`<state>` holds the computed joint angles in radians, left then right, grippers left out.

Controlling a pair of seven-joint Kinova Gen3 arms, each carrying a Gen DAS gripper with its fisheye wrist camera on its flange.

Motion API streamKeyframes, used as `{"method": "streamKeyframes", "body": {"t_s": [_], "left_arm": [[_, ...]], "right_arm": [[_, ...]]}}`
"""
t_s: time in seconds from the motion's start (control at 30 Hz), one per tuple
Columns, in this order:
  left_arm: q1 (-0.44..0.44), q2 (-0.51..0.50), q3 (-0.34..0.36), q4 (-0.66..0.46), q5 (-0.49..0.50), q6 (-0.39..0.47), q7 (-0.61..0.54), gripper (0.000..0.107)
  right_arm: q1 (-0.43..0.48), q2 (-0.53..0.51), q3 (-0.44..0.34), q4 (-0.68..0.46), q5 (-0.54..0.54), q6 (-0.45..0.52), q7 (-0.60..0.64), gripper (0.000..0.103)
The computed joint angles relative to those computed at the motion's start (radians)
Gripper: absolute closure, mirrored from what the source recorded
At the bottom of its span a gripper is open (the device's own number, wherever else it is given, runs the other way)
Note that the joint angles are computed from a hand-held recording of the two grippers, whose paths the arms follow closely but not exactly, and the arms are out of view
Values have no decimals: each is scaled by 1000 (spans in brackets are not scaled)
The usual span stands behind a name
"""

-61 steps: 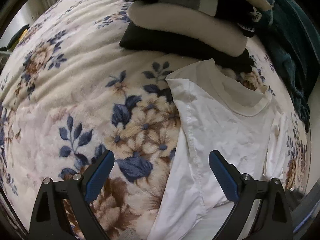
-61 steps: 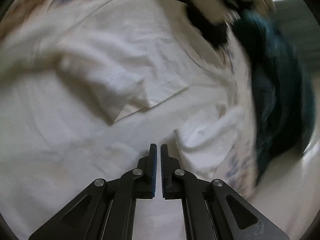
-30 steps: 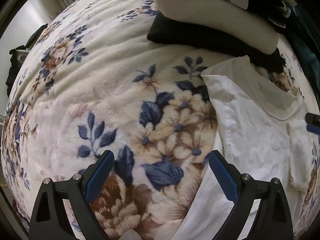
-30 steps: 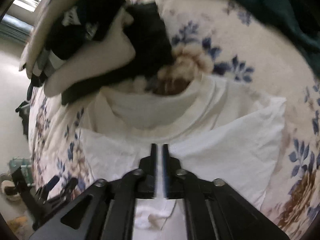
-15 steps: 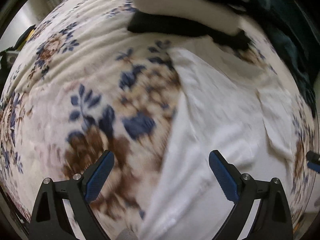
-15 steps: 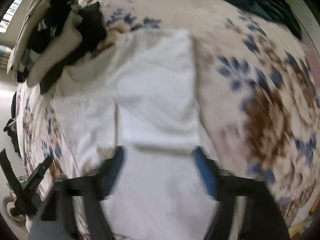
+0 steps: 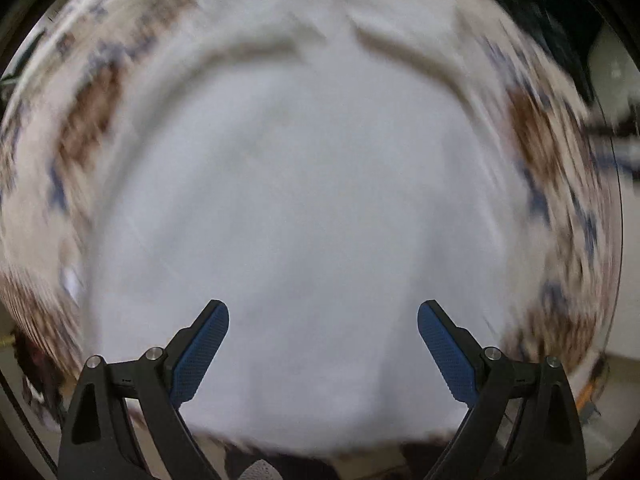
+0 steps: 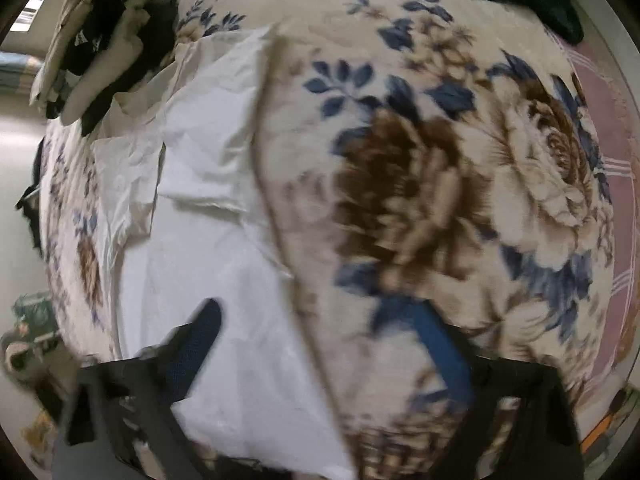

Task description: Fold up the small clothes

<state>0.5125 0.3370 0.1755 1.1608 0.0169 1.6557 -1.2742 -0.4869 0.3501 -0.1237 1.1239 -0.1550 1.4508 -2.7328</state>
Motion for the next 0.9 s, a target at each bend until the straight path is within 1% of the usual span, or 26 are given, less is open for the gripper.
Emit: {"method": "streamKeyframes", "body": {"t_s": [0.03, 0.07, 0.13, 0.17, 0.23, 0.27, 0.3, 0.33, 0.37, 0.4, 0.43, 0.47, 0.5, 0.53, 0.57, 0.6, 0.63, 0.7, 0.77, 0.83, 0.87, 0.9], "left_arm": [[21, -12, 8, 29, 18, -5, 38, 11], [42, -27, 20, 66, 47, -22, 78, 11], [85, -35, 43, 113, 81, -49, 142, 11], [108, -36, 56, 134, 96, -73, 169, 11], [152, -33, 74, 165, 97, -124, 210, 11], [174, -22, 83, 176, 98, -150, 223, 11], [194, -6, 91, 183, 98, -174, 233, 11], [201, 0, 96, 198, 110, -206, 231, 13], [217, 11, 98, 207, 107, -235, 237, 19], [237, 20, 97, 209, 90, -260, 249, 36], [255, 26, 93, 206, 63, -275, 261, 59], [269, 25, 89, 208, 44, -290, 274, 71], [276, 18, 84, 217, 32, -310, 289, 91], [279, 13, 80, 223, 23, -323, 305, 107], [268, -5, 76, 240, 31, -353, 311, 107], [255, -22, 74, 254, 40, -375, 312, 107], [241, -35, 74, 260, 38, -381, 307, 107], [220, -61, 74, 266, 43, -389, 312, 107], [198, -86, 73, 267, 52, -385, 327, 107], [176, -118, 73, 270, 60, -377, 336, 107], [170, -128, 76, 271, 63, -376, 350, 107], [153, -146, 73, 275, 75, -371, 352, 107]], "right_arm": [[41, -31, -19, 38, -15, 0, 41, 56], [88, -46, -48, 60, -25, 9, 81, 62], [180, -87, -90, 120, -46, 7, 163, 61], [215, -102, -92, 145, -64, 4, 203, 61], [257, -123, -45, 197, -121, -2, 285, 60], [261, -127, -11, 215, -147, -11, 319, 56], [260, -130, 24, 232, -170, -25, 352, 54], [278, -130, 41, 249, -195, -52, 392, 54], [299, -119, 46, 254, -213, -77, 429, 54], [314, -104, 48, 251, -225, -96, 456, 54], [335, -75, 49, 240, -248, -124, 496, 54], [348, -52, 47, 228, -266, -147, 520, 54], [364, -24, 40, 212, -290, -170, 549, 54], [392, 22, 15, 181, -316, -197, 579, 54], [402, 68, 4, 140, -336, -208, 602, 54], [397, 114, 11, 103, -367, -230, 627, 54], [391, 161, 14, 58, -382, -235, 636, 54], [389, 245, -6, -35, -378, -228, 620, 54], [375, 331, -8, -125, -387, -221, 591, 54], [387, 390, -44, -175, -402, -231, 574, 54], [376, 410, -41, -204, -396, -226, 565, 61], [360, 431, -36, -248, -374, -209, 550, 72]]}}
